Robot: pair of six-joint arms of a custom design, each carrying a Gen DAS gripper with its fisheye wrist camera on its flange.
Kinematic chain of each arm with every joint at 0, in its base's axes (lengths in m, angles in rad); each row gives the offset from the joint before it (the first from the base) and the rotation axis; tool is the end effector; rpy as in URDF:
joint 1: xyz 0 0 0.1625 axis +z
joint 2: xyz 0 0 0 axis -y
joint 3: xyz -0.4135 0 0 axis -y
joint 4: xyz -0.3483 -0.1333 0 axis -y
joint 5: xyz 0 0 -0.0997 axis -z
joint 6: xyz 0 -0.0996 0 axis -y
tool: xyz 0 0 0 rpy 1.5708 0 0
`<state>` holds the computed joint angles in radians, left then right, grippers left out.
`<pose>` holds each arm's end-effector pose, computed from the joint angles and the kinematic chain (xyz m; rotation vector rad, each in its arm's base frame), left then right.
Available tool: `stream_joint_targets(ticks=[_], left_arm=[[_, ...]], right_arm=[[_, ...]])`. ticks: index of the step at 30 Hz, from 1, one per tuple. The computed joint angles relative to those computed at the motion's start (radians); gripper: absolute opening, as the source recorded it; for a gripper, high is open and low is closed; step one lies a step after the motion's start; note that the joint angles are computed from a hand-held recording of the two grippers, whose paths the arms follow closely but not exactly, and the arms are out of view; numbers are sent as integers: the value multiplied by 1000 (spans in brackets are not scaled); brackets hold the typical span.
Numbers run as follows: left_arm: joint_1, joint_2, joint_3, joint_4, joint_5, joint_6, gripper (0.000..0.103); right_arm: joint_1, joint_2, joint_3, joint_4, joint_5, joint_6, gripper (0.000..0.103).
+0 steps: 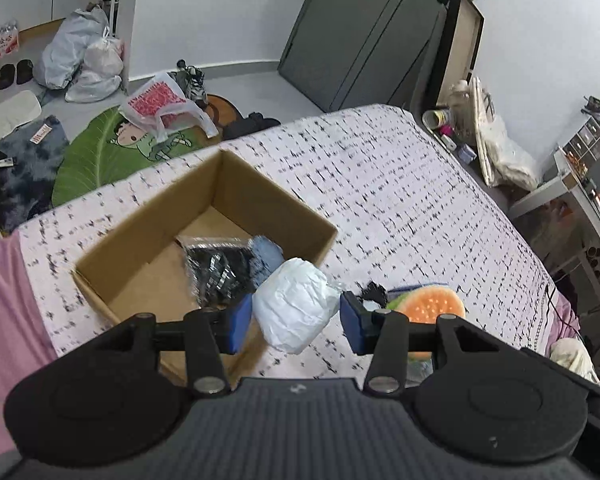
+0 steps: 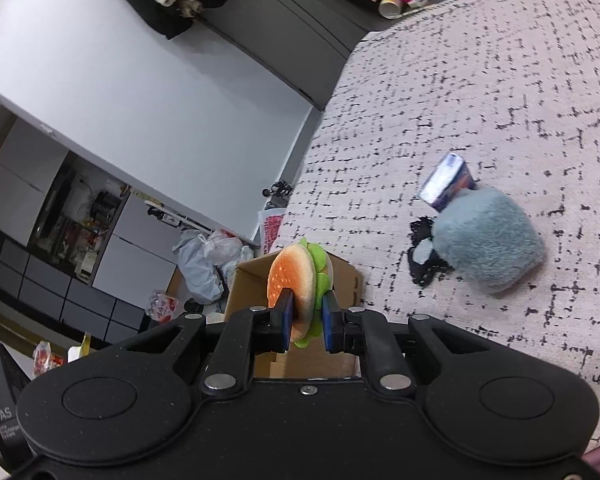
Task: Organize soft objects
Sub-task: 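Carry the white bundle with the left tool while the right tool carries the burger plush over the box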
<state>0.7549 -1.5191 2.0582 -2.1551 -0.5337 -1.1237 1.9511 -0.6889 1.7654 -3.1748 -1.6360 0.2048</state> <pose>-0.1574 -0.4488 0.3505 -0.3897 2.3148 -1.1347 0.3481 -0.5292 0.0831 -0.2325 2.9384 -0.7898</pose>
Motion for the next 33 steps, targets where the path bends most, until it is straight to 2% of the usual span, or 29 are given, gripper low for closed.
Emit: stream_joint_targets(ticks=[9,16,30,33], left_arm=[[21,-70,-2,48,7,49,47],[42,-107,11,34,5,105,47],[124,-131,31,-38,-45,207,47],[152,-129,31,-71,-79,224,47]], right_arm=[[22,12,-7,-12,1,-35,15],[48,28,-13,-34,1,-68,15],[80,82,-63,0,-25,-124,15],[83,93,-74,15,-23,-134,15]])
